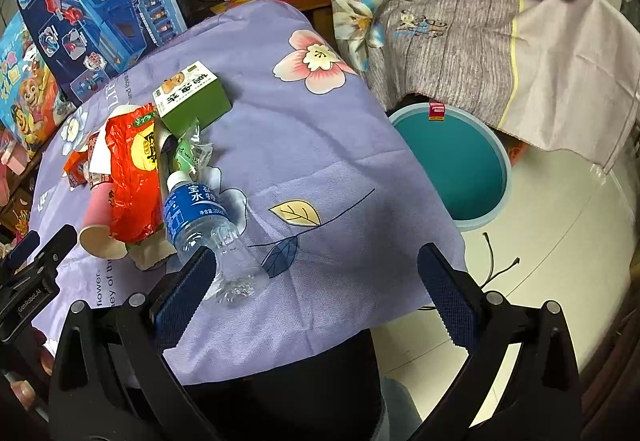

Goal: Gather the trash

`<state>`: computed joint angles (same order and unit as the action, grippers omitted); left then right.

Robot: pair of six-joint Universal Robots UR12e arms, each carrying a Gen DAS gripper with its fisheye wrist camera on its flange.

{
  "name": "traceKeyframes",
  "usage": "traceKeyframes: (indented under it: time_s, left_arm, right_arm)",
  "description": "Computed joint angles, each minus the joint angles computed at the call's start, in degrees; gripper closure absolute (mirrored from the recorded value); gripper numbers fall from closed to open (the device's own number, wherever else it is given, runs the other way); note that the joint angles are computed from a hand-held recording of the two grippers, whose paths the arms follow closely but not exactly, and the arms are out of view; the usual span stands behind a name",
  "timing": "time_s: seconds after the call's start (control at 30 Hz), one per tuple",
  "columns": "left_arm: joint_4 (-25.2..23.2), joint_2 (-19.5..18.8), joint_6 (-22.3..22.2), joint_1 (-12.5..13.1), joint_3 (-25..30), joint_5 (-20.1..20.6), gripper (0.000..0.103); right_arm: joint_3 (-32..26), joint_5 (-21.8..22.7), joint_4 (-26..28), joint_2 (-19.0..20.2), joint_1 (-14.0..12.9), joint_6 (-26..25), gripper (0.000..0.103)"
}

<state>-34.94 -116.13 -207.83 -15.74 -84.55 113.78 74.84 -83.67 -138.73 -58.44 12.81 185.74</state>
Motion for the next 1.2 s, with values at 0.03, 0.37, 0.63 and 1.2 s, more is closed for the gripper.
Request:
traceKeyframes:
  time_s: [0.03,0.37,0.63,1.2]
  left_arm:
    - [-0.08,0.07,0.05,0.04,0.0,-0.04,0.004]
    - [0.02,-0.05,-0.06,-0.02,0.03,0.02,0.004]
    - [-0.21,-0.04,-0.21,-0.02,0.15,-0.01,0.004]
    - [-0.72,-0.23,-0.46,-0.09,0.57,-0.46,0.004]
  right_arm:
    - [-0.03,0.0,0.1,0.0,0.0,-0.03,0.006]
    - [-0.04,0.01,0.06,-0.07,-0.01,0.17,0.006]
    - [-0.26,0.07,0.47,-0.03,-0.02,0.26,0.006]
    - [-0.57,0.36,1.15,0.32,-0.01,0.07,0.006]
